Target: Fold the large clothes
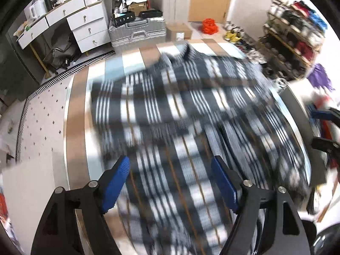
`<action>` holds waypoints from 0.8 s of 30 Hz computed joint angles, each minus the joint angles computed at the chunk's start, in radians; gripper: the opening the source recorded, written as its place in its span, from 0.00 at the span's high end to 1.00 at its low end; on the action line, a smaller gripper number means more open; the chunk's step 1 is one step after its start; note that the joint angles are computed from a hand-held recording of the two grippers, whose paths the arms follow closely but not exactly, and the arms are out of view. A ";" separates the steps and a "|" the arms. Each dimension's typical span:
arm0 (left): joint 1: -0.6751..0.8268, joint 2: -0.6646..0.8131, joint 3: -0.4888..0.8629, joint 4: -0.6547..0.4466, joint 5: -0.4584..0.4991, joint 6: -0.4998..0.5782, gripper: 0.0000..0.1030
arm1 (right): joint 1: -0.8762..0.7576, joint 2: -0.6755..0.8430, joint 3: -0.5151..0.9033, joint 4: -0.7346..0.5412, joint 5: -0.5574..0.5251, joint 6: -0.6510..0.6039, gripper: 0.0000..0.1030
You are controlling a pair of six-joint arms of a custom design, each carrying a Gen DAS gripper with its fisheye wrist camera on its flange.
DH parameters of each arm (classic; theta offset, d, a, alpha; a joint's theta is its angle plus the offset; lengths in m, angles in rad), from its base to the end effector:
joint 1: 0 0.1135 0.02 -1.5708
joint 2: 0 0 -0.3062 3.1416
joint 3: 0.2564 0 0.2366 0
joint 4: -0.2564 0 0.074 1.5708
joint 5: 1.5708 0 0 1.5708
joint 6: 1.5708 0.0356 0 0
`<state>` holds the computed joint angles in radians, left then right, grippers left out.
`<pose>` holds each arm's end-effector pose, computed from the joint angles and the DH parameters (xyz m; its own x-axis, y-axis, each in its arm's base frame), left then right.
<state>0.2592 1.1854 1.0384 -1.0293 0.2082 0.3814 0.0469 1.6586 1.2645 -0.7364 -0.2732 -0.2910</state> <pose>0.1777 0.0395 0.3226 -0.8930 0.1400 -0.4278 0.1707 0.9847 -0.0341 0.3266 0.0249 0.2881 -0.8197 -0.3150 -0.4783 -0.4125 0.9041 0.1115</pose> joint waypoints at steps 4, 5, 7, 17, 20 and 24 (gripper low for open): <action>-0.227 0.296 0.101 0.181 -0.193 -0.137 0.27 | 0.038 0.155 0.215 0.044 0.036 0.088 0.00; -0.241 0.366 0.128 0.211 -0.212 -0.146 0.27 | 0.040 0.193 0.263 0.048 0.036 0.109 0.00; -0.254 0.479 0.177 0.262 -0.244 -0.162 0.27 | 0.045 0.282 0.362 0.070 0.044 0.138 0.00; -0.305 0.771 0.429 0.243 -0.301 -0.185 0.56 | 0.039 0.602 0.707 0.068 0.095 0.095 0.00; -0.288 0.786 0.439 0.232 -0.267 -0.184 0.85 | 0.054 0.675 0.808 0.042 0.123 0.072 0.00; -0.268 0.777 0.464 0.234 -0.230 -0.239 0.92 | 0.067 0.799 1.003 -0.062 0.151 0.099 0.00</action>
<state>-0.0088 1.9619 1.5023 -0.7953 -0.0215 0.1421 0.1137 2.4576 2.2677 -0.7988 -0.1219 -0.1918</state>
